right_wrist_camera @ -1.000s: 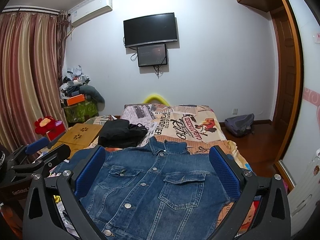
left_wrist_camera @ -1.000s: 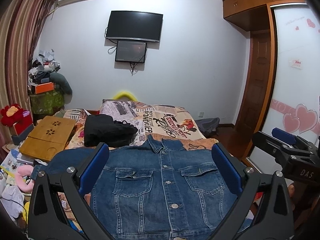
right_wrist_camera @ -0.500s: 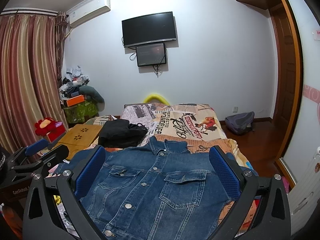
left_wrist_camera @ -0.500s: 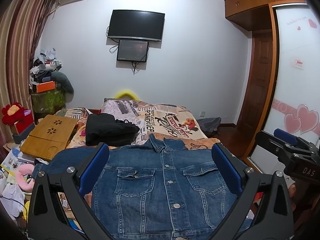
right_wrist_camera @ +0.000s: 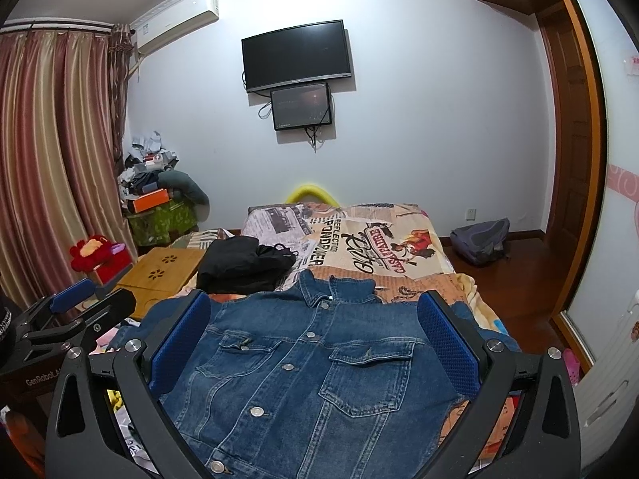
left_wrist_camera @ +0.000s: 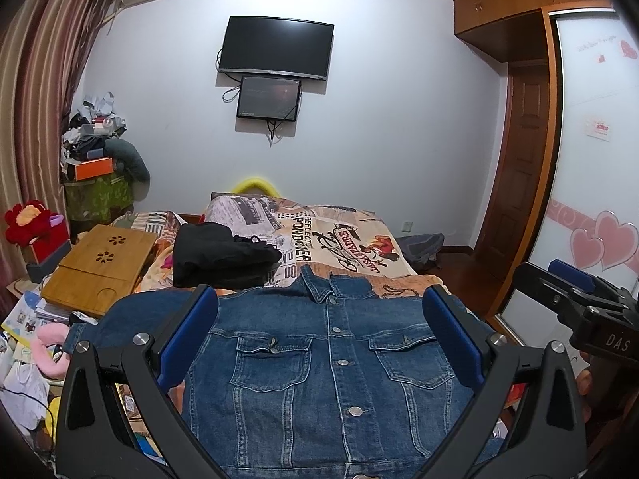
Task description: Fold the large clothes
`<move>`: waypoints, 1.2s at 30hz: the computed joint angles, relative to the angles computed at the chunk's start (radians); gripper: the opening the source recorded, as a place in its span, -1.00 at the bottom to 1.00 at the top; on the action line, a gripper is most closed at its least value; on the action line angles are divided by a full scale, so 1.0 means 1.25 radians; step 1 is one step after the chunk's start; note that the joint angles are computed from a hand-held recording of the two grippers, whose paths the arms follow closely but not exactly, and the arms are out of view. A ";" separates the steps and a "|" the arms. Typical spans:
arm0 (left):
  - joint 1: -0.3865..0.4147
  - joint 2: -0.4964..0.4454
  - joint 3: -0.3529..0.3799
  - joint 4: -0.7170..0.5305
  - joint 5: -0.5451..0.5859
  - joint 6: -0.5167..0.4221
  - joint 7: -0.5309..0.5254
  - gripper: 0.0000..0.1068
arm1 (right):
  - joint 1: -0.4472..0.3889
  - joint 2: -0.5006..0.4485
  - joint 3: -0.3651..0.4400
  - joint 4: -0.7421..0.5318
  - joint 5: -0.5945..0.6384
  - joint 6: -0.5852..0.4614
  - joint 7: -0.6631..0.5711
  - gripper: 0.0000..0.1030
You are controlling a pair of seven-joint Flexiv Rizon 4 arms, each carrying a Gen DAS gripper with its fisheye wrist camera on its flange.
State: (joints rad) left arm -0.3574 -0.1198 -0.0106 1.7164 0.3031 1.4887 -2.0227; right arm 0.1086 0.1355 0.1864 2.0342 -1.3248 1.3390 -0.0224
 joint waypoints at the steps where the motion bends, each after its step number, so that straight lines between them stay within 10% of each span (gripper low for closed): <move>1: 0.001 -0.001 0.000 0.000 -0.001 0.000 0.001 0.93 | 0.001 -0.002 0.000 0.000 0.002 -0.001 -0.001 1.00; 29: 0.045 -0.135 0.131 -0.130 0.055 -0.160 -0.117 0.93 | 0.074 -0.155 -0.048 -0.111 0.234 -0.172 -0.221 1.00; 36: 0.204 -0.210 0.074 -0.098 -0.121 -0.173 -0.049 0.93 | 0.102 -0.197 -0.070 -0.144 0.319 -0.245 -0.277 0.99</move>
